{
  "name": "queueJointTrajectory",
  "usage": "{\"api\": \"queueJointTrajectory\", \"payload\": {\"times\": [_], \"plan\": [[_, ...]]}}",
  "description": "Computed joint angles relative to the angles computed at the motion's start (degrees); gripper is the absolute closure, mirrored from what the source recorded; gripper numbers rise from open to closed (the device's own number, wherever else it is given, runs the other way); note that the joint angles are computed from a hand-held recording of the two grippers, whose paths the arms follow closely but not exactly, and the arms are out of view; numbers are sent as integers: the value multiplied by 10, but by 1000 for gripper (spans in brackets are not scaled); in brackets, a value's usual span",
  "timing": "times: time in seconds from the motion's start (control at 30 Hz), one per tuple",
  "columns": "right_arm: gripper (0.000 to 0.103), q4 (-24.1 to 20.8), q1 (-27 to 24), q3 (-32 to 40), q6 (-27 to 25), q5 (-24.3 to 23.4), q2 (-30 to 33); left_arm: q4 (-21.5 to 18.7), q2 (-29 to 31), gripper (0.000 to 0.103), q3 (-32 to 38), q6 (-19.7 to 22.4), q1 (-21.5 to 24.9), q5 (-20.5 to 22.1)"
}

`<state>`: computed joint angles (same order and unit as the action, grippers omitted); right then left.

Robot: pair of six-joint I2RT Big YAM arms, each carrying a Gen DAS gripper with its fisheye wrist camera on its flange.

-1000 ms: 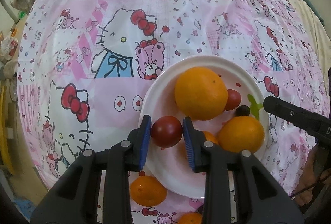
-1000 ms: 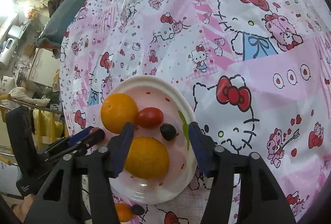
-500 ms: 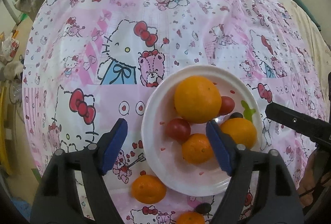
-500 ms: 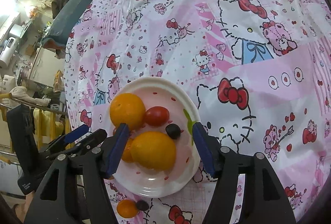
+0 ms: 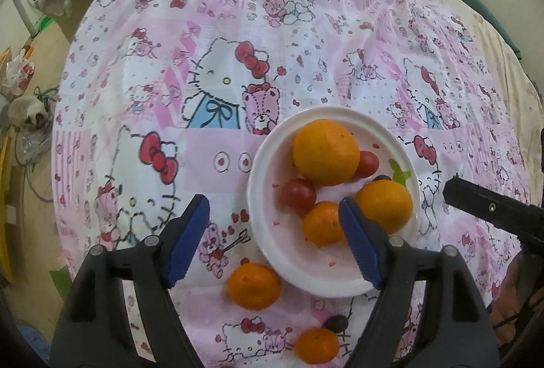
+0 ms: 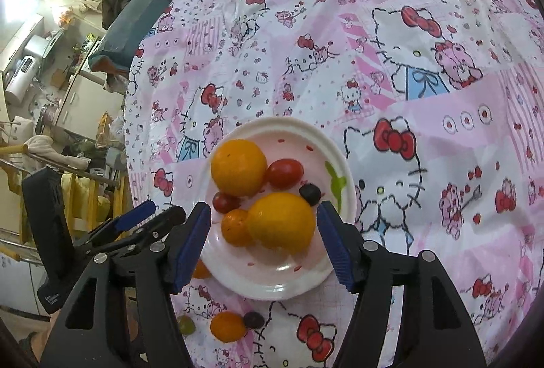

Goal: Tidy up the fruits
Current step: 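Withdraw from the plate and reach the right gripper toward a mandarin beside it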

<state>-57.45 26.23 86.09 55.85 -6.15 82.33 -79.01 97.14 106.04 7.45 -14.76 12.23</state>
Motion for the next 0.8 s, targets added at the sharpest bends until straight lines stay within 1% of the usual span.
{"api": "queueJointTrajectory", "payload": {"times": [0.13,0.33,0.63,0.8], "plan": [[36,-7,14,3,8,8,-9,11,-18,28,-14,8,9,-2],[36,-14,41,7,12,35,-26,26,-44,28,-36,27,24,-5],[36,-17,72,-26,48,44,-47,6,-70,28,-64,28,53,18],[36,-8,82,-54,78,35,-60,0,-81,28,-80,28,59,23]]}}
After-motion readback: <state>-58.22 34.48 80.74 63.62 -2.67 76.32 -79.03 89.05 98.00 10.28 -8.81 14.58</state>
